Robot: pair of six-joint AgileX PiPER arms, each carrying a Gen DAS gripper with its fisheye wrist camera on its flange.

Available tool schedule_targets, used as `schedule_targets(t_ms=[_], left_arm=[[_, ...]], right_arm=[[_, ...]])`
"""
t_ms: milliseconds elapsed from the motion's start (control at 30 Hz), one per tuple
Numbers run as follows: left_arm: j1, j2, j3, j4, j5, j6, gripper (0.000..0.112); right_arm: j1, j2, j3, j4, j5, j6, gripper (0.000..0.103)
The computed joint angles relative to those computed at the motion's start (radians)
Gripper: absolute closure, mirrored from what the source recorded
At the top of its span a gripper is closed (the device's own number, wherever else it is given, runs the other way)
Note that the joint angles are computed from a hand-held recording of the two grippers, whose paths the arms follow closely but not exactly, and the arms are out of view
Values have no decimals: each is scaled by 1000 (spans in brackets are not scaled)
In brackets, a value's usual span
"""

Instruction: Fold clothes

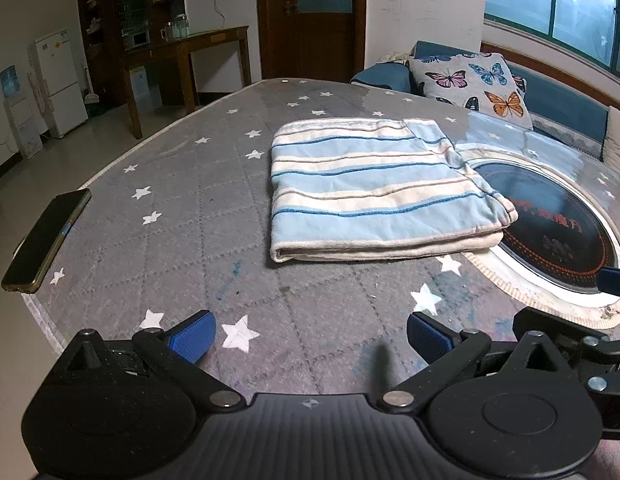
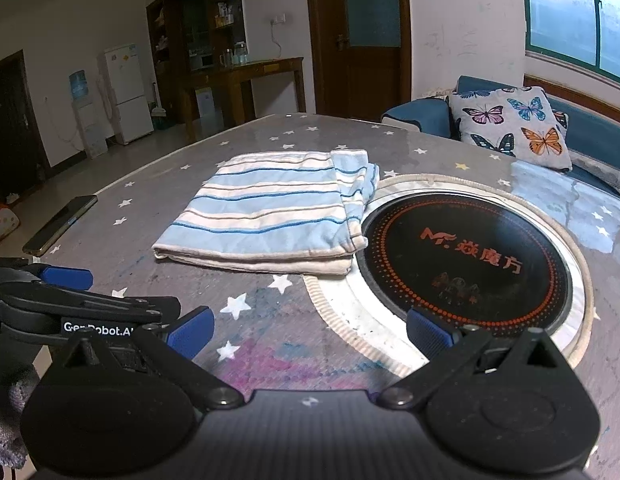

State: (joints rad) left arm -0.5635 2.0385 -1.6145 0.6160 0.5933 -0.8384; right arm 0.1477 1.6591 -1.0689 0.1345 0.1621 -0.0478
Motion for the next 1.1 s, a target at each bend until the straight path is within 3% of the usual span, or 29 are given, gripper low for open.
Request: schedule_targets(t_ms=[1100], left_arm=[[-10, 36, -49, -40, 28, 38, 9]], right_arm=[[-6, 14, -3, -8, 4, 28, 0]])
